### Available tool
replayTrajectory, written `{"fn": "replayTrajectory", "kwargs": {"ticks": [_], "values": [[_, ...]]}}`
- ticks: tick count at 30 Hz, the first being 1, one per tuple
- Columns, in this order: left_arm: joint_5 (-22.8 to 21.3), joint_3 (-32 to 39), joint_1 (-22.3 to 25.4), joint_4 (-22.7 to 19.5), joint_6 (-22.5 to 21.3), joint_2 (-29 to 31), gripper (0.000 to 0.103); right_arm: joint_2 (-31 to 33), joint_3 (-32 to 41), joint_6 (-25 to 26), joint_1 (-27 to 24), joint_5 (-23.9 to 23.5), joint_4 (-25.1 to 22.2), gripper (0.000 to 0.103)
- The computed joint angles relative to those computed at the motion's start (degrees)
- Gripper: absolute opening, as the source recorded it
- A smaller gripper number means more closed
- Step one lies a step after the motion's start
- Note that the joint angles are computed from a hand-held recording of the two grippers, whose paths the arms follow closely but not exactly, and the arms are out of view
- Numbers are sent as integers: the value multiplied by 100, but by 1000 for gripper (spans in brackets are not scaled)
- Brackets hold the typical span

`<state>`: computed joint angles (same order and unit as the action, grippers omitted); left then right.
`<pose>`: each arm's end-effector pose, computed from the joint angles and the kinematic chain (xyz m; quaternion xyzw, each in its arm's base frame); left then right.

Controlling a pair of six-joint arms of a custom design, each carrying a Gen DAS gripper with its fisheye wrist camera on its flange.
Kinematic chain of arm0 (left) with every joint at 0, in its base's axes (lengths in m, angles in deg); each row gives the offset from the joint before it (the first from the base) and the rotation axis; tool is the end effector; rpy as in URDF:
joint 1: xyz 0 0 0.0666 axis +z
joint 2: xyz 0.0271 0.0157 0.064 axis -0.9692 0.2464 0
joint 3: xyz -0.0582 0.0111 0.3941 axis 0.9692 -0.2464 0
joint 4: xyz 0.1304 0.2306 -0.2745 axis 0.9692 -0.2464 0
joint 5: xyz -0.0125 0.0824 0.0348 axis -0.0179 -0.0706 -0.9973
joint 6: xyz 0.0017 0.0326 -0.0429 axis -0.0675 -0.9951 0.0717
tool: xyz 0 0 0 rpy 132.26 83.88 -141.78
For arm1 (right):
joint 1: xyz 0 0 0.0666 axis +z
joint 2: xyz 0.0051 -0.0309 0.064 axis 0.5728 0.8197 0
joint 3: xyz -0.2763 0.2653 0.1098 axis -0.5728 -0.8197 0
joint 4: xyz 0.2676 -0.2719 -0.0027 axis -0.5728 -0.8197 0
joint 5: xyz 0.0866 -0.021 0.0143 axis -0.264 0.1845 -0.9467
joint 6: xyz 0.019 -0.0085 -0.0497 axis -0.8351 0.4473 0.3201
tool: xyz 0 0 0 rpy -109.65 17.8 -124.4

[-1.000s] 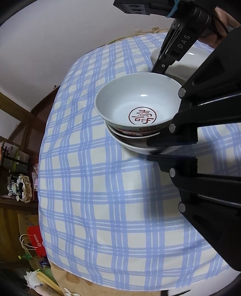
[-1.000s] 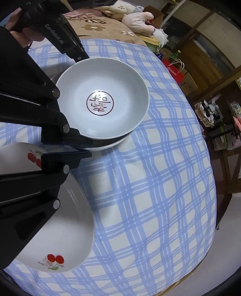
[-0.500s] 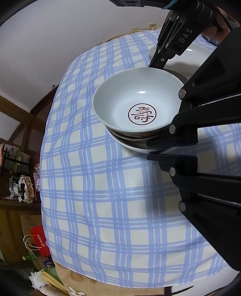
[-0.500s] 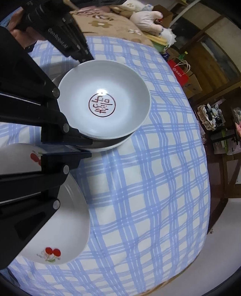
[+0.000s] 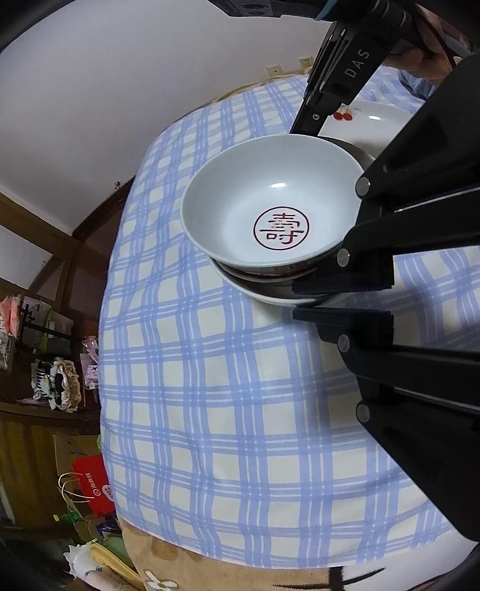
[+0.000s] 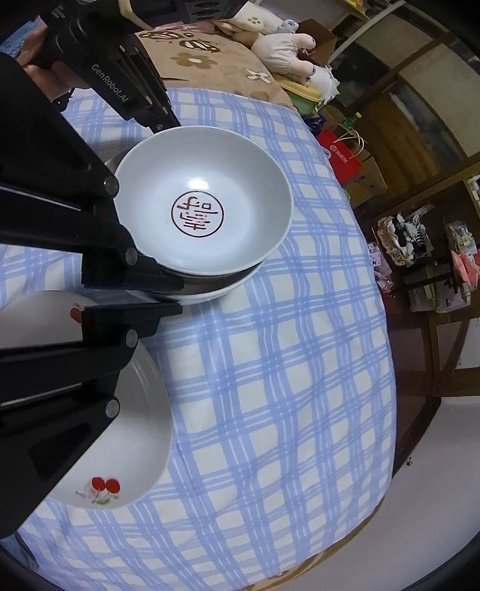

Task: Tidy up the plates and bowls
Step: 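Carry the bowl stack with both grippers and lower it onto the cherry plates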

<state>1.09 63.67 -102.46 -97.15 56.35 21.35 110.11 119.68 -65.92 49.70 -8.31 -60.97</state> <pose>0.5311 -0.2615 0.3744 -0.2358 0.9314 -0.1099 0.2547 0.6380 0.1769 0.4059 -0.2096 0.9545 0.1369 0.1622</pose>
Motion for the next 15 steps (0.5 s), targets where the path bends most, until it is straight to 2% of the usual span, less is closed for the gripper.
{"fn": "replayTrajectory", "kwargs": {"ticks": [8,15], "values": [[-119,178,-167,-133,-12,-68,5,-294,-113,138,-121,-23,-71,7],[-221,816,-465,-516,-98,257,5,-715,-611,114,-417,48,112,7]]}}
